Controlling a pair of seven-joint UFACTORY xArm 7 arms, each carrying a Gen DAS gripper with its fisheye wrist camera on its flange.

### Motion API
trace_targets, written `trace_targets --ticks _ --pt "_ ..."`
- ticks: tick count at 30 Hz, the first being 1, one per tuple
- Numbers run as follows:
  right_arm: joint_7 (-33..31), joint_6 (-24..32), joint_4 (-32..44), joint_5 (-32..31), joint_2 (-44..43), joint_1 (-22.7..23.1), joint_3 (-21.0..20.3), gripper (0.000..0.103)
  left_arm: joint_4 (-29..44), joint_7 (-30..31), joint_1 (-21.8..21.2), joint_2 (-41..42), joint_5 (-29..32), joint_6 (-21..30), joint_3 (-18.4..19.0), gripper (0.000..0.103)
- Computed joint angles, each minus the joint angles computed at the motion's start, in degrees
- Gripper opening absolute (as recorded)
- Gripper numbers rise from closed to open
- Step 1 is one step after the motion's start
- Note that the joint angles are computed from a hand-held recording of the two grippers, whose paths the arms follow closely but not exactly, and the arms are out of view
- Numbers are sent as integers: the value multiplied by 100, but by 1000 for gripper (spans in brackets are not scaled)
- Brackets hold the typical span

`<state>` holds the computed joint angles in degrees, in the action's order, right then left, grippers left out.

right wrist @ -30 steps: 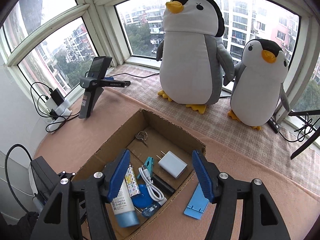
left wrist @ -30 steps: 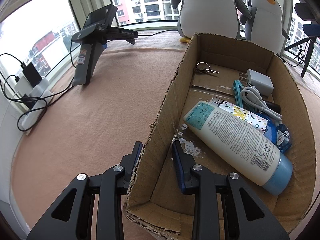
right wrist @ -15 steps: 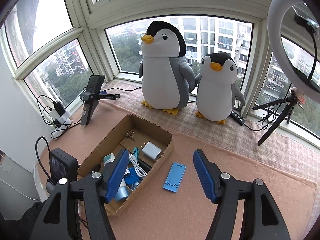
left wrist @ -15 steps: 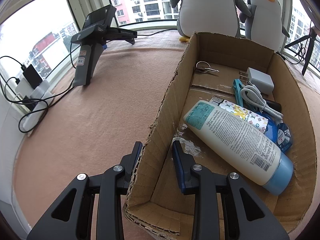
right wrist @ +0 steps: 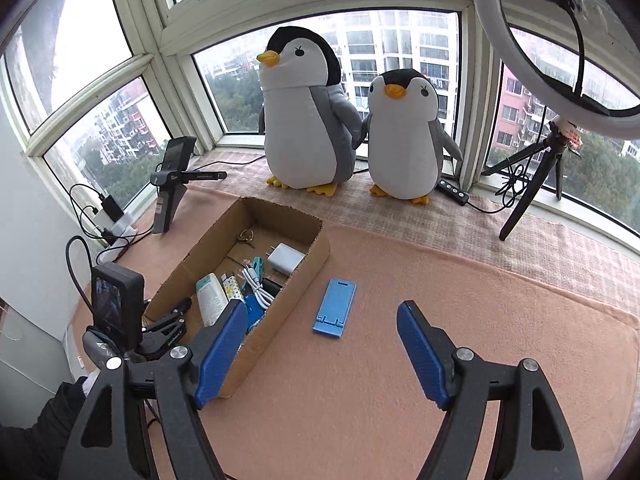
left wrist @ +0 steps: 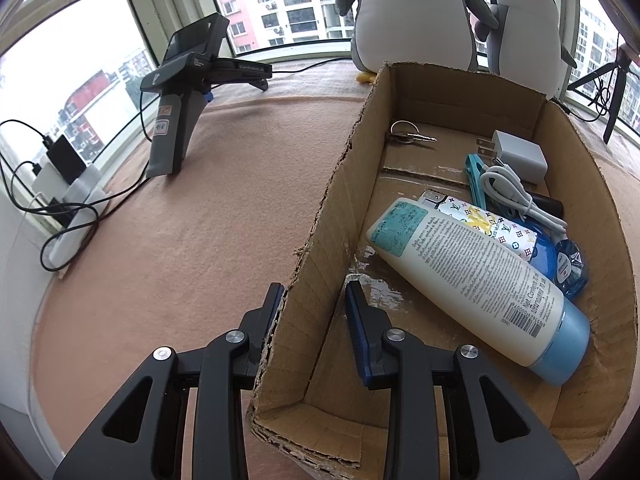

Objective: Organize rigid objects
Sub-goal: 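Move the open right gripper back to the blue phone stand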

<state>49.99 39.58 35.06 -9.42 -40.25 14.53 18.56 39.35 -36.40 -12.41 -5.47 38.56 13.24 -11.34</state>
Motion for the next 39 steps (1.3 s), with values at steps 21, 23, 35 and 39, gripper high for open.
trace_targets --ticks 21,23,35,39 --pt "1232 -1295 -82 -1520 2465 -393 77 73 30 -74 -1 13 50 42 8 31" --pt "1282 -1228 61 -1644 2679 -317 -9 73 33 -83 -6 14 56 50 7 31" --pt "1356 -698 527 -1994 3267 130 -528 73 33 -82 -11 15 58 47 16 31" --pt "1222 -700 483 -1901 3214 128 -642 71 34 -92 -9 14 64 49 16 31"
